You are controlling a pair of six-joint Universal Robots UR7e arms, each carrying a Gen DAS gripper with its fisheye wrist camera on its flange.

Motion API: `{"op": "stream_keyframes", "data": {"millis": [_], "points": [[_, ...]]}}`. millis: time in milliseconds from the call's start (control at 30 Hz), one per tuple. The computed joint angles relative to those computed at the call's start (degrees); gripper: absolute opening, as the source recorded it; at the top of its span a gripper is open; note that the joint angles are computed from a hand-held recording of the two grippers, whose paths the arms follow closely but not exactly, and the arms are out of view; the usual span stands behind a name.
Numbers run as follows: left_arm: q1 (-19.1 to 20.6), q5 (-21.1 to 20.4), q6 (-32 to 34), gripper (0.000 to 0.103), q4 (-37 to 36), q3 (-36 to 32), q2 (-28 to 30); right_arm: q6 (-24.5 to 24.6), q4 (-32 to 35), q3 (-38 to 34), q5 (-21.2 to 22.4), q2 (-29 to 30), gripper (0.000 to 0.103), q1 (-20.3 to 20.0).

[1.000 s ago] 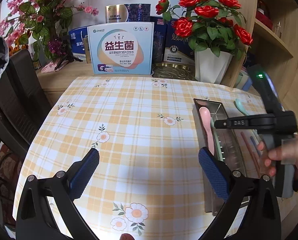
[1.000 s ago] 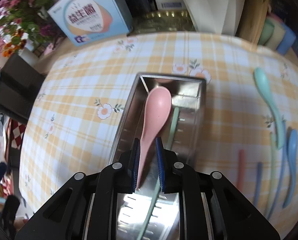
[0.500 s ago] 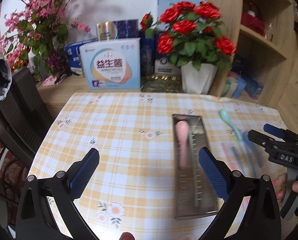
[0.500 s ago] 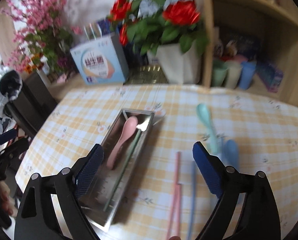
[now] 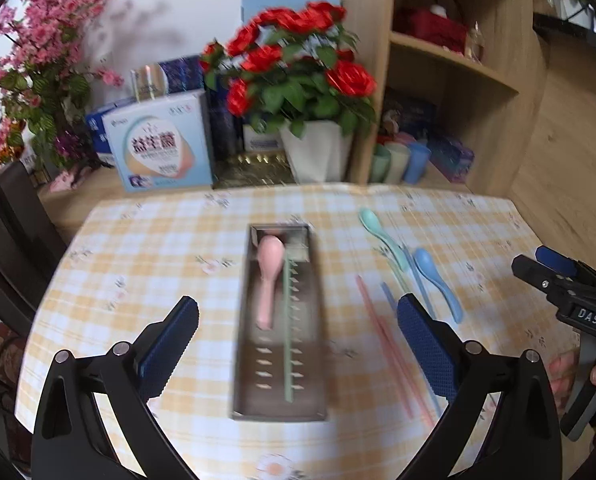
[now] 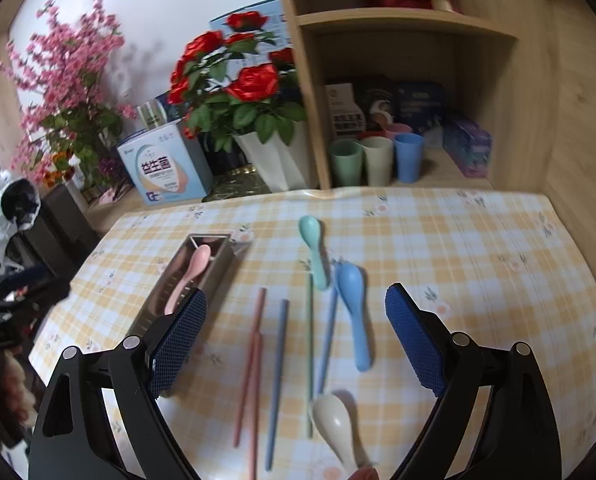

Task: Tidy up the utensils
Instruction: 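Lower the left tool onto the pink chopstick and close on it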

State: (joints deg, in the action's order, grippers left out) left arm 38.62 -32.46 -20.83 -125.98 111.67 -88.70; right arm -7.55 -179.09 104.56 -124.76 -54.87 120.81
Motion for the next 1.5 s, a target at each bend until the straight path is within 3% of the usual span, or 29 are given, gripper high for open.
{"op": "stream_keyframes", "data": {"millis": [100,300,467,533,700,1067,1500], "points": [[-0.16,-1.14,-1.30,0.093,-0.66,1.47,1.66,0.42,-0.26,2.71,0.79,-2.06,0.088,-1.25],[1.19,-6.13,-2.02,0.065,-3.37,3.45,5.36,-0.04,-1.37,6.17,-1.52,-4.40,0.088,-3.49],[4.74,-12.69,-5.54,0.012,-0.07,1.24,10.36,0.89,-2.35,8.28,-1.27,-5.79,0.088,-5.86],[6.12,-15.02,-5.67,0.010,0.20,0.09,12.11,1.38,-2.23,8.87,-0.60,-6.32,0.088,-6.73],[8.16,-15.96,-5.33,0.010,-1.01,-1.83,16.05,1.35,-2.56,9.62,1.05,-7.04,0.088,-8.48],[10.62,-14.90,-6.98,0.010,1.32,-3.57,18.54,2.61,-1.97,10.40,2.40,-7.54,0.088,-10.74],[12.57,-14.97,-2.16,0.011,-2.55,-6.20,21.78,3.62,-0.94,10.41,2.32,-7.47,0.088,-11.44]]}}
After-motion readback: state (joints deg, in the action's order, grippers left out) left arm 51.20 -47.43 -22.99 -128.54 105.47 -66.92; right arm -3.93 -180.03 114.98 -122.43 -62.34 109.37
